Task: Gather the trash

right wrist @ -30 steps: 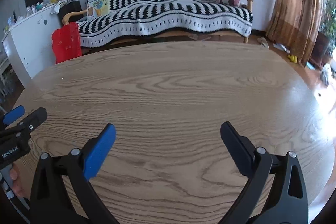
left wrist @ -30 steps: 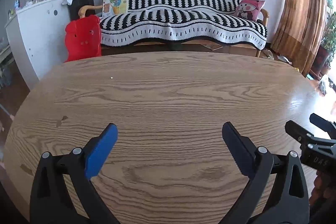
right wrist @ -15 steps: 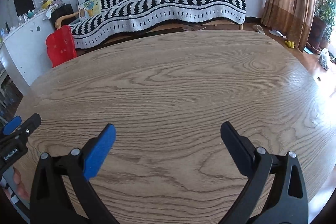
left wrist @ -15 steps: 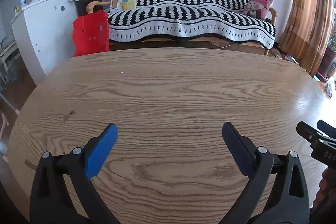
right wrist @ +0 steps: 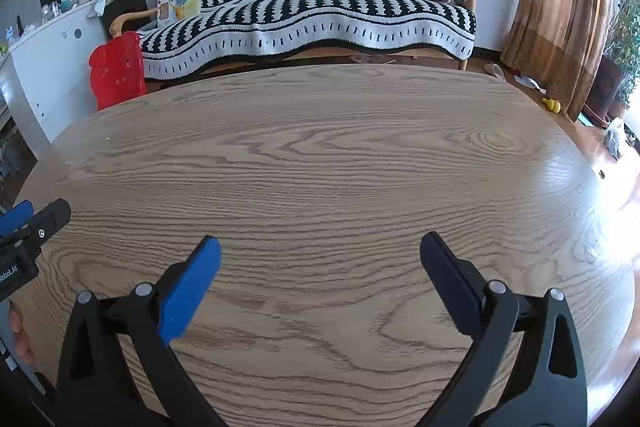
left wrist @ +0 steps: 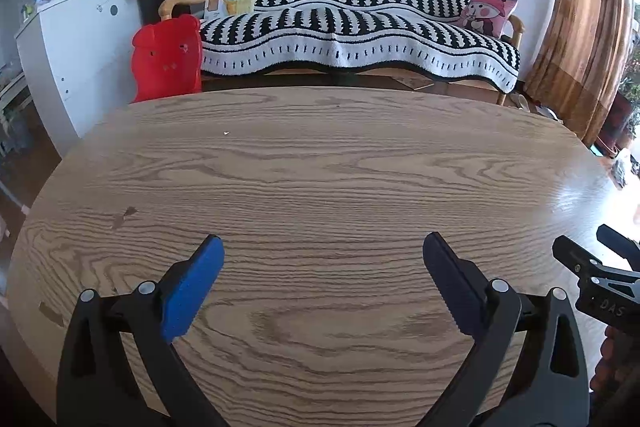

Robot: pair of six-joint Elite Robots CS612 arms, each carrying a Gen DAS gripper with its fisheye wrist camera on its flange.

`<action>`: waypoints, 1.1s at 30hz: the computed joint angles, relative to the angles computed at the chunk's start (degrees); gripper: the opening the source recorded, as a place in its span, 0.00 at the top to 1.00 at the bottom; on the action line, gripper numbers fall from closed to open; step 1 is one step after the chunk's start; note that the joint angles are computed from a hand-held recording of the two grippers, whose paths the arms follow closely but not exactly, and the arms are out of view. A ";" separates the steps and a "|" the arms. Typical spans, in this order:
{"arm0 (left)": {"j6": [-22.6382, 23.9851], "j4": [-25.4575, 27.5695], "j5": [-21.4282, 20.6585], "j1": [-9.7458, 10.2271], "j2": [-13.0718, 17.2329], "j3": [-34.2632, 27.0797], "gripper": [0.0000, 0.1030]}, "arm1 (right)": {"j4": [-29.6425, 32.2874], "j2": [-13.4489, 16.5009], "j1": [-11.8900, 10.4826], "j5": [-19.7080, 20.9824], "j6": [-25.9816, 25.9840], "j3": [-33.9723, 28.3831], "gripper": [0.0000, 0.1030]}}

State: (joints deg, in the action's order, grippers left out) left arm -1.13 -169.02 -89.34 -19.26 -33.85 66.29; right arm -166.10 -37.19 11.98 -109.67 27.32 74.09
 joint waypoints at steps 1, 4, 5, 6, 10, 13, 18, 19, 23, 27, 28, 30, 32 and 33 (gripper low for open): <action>0.05 0.09 -0.06 0.03 0.04 -0.09 0.06 | 0.02 0.03 0.00 -0.04 -0.02 -0.03 0.06; 0.20 0.41 -0.15 0.03 0.08 -0.22 0.06 | 0.39 0.04 -0.02 0.05 0.11 -0.18 0.06; 0.24 0.46 -0.17 0.02 0.07 -0.23 0.06 | 0.43 0.04 -0.04 0.11 0.19 -0.18 0.06; 0.22 0.47 -0.13 0.00 0.05 -0.21 0.06 | 0.42 0.03 -0.07 0.14 0.25 -0.14 0.06; 0.27 0.91 -0.55 0.07 0.06 -0.34 0.06 | 0.85 0.12 0.01 -0.26 0.61 -0.39 0.06; 0.32 0.97 -0.50 0.07 0.09 -0.35 0.06 | 0.78 0.10 0.09 -0.62 0.73 -0.36 0.06; 0.97 1.27 -0.58 0.16 -0.01 -0.29 0.06 | -0.22 -0.13 0.05 -0.66 0.94 0.15 0.06; 0.98 1.25 -0.49 0.15 -0.01 -0.29 0.06 | -0.36 -0.18 0.04 -0.75 0.97 0.27 0.06; 1.62 1.46 -0.22 0.07 -0.02 -0.30 0.06 | -0.71 -0.44 -0.19 -0.61 1.68 0.81 0.06; 2.64 1.37 -0.18 -0.02 -0.08 -0.18 0.06 | -1.13 -0.60 -0.25 -0.57 1.93 1.14 0.06; 2.87 1.42 -0.14 -0.02 -0.10 -0.16 0.06 | -1.23 -0.63 -0.25 -0.53 1.81 1.20 0.06; 3.04 1.44 -0.20 -0.02 -0.13 -0.11 0.06 | -1.31 -0.66 -0.27 -0.35 1.72 1.22 0.06; 3.16 1.56 -0.52 0.02 -0.18 -0.05 0.06 | -1.52 -0.71 -0.29 -0.17 1.76 1.35 0.06; 3.28 1.76 -0.76 0.03 -0.21 -0.05 0.06 | -1.62 -0.74 -0.30 -0.16 1.77 1.42 0.06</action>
